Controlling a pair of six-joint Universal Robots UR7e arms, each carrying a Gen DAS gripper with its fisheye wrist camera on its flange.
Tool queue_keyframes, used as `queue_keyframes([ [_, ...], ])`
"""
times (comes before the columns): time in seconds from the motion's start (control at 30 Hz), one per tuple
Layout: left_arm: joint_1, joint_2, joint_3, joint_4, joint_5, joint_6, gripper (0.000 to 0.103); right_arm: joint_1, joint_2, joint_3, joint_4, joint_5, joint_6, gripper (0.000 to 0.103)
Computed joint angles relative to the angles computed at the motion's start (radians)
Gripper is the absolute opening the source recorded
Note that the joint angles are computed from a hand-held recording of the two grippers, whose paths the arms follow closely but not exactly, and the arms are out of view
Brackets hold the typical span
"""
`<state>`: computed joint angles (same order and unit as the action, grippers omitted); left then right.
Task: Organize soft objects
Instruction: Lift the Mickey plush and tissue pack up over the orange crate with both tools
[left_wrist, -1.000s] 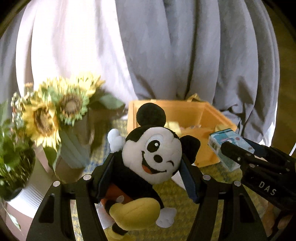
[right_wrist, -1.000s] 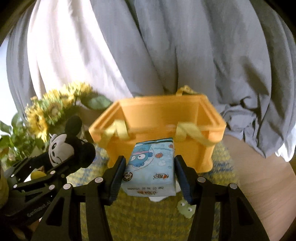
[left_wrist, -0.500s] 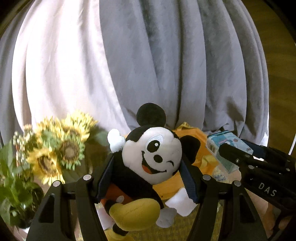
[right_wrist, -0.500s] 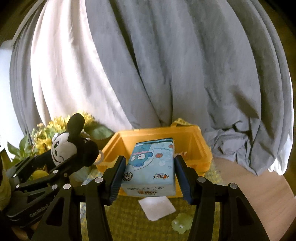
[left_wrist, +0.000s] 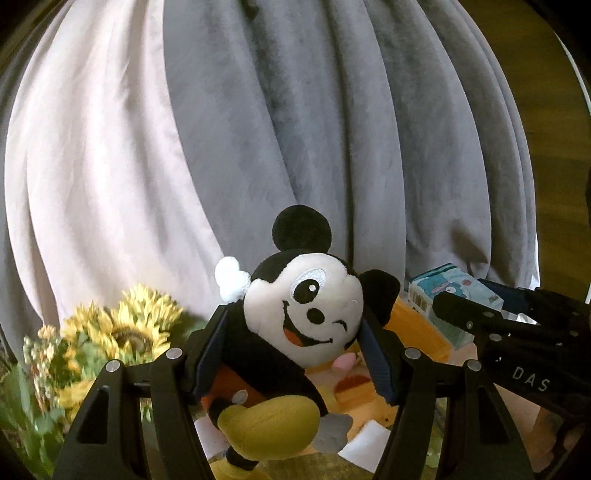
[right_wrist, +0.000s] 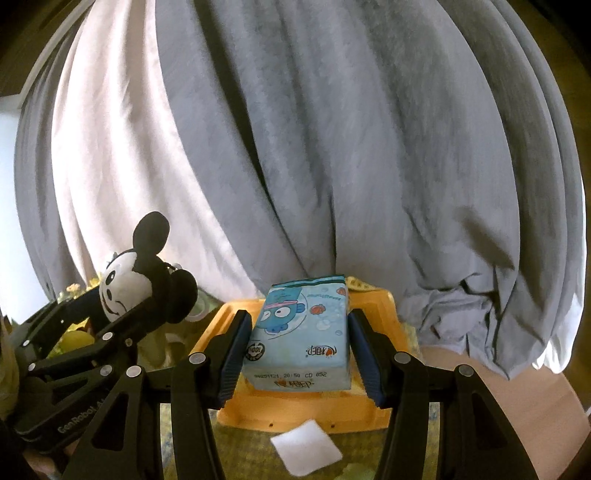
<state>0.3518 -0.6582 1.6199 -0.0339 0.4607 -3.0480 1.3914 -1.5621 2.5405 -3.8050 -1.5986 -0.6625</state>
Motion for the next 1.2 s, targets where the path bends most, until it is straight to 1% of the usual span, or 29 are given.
queue_keyframes([
  [0.23, 0.040, 0.028, -0.075, 0.013, 0.038, 0.082, 0.067, 0.016, 0.025, -0.063, 0.032, -0.022, 0.008, 0.055],
  [0.37, 0.070, 0.049, -0.121, 0.039, 0.065, 0.108, 0.067, 0.019, 0.049, -0.103, 0.054, -0.037, 0.010, 0.055],
  [0.47, 0.089, 0.065, -0.153, 0.055, 0.072, 0.127, 0.067, 0.022, 0.070, -0.132, 0.070, -0.051, 0.006, 0.055],
  [0.6, 0.119, 0.090, -0.199, 0.087, 0.090, 0.133, 0.067, 0.026, 0.106, -0.169, 0.080, -0.074, -0.006, 0.055],
  [0.77, 0.161, 0.119, -0.252, 0.106, 0.145, 0.179, 0.067, 0.026, 0.141, -0.215, 0.120, -0.096, -0.012, 0.055],
  [0.87, 0.186, 0.146, -0.298, 0.136, 0.159, 0.200, 0.067, 0.024, 0.167, -0.242, 0.134, -0.113, -0.020, 0.055],
  [1.03, 0.227, 0.190, -0.362, 0.181, 0.199, 0.197, 0.067, 0.014, 0.211, -0.290, 0.167, -0.136, -0.023, 0.055],
  [1.2, 0.268, 0.252, -0.448, 0.267, 0.236, 0.184, 0.067, -0.007, 0.249, -0.323, 0.200, -0.161, -0.029, 0.055],
])
